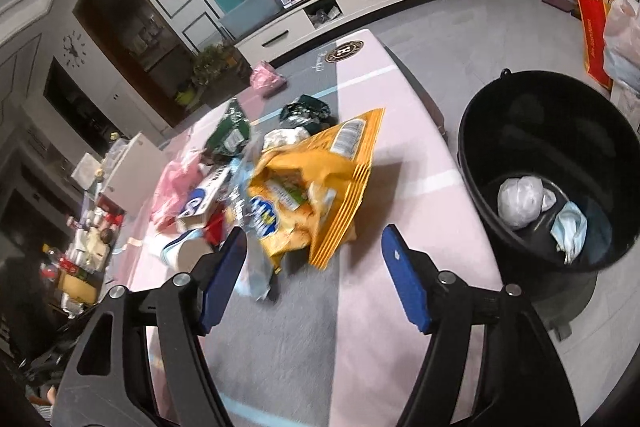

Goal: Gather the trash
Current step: 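Grasp the yellow snack bag with the right tool while the left tool grasps the clear plastic bag, then carry both bags over the black bin and open both tools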

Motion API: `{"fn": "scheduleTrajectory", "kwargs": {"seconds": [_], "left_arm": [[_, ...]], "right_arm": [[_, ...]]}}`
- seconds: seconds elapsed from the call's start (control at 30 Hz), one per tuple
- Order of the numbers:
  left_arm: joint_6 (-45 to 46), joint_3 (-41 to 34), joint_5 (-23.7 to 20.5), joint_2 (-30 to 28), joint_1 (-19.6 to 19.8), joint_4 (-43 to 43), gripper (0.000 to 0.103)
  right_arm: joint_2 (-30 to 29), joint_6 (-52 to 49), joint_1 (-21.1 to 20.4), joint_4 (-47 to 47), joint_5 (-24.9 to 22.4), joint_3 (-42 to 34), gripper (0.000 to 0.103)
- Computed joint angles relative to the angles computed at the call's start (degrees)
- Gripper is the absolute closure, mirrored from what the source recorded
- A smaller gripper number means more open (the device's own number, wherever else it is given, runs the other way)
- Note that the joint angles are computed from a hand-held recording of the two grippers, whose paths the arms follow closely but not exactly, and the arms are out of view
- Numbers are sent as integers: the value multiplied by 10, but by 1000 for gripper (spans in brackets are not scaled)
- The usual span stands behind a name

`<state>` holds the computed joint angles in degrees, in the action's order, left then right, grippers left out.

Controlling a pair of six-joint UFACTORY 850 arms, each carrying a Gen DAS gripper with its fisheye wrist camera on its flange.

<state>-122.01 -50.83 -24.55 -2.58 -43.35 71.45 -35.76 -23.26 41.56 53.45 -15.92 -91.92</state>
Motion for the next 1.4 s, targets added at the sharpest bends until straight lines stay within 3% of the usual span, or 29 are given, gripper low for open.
{"fn": "scheduleTrajectory", "kwargs": {"seconds": [0.17, 0.23, 0.3, 0.33, 0.4, 0.57, 0.77, 0.93, 1.0, 1.13, 1.27, 1.4], "left_arm": [[29, -25, 9, -27, 10, -5, 10], [48, -36, 12, -37, 15, -14, 10], [67, -46, 15, -44, 20, -28, 10], [77, -51, 19, -49, 23, -36, 10], [85, -57, 24, -55, 27, -39, 10], [126, -82, 21, -76, 32, -64, 10], [210, -121, 12, -113, 36, -118, 10], [297, -172, -34, -160, 40, -186, 11], [309, -181, -36, -169, 44, -199, 17], [375, -210, -83, -199, 47, -247, 50], [357, -204, -99, -190, 43, -230, 76], [318, -177, -89, -157, 37, -207, 83]], "right_arm": [[-58, 70, -7, -77, -35, -77, 34], [-77, 59, -10, -64, -50, -99, 34], [-84, 49, -11, -53, -53, -104, 47], [-88, 9, -15, -11, -68, -105, 67], [-89, -6, -17, 4, -79, -102, 75], [-49, -80, -21, 70, -57, -41, 79], [48, -286, -45, 320, -20, 92, 79], [89, -399, -55, 437, -28, 145, 79], [94, -422, -56, 460, -35, 152, 79], [97, -449, -55, 485, -45, 154, 79], [100, -464, -54, 498, -49, 157, 79], [104, -479, -57, 519, -61, 163, 79]]}}
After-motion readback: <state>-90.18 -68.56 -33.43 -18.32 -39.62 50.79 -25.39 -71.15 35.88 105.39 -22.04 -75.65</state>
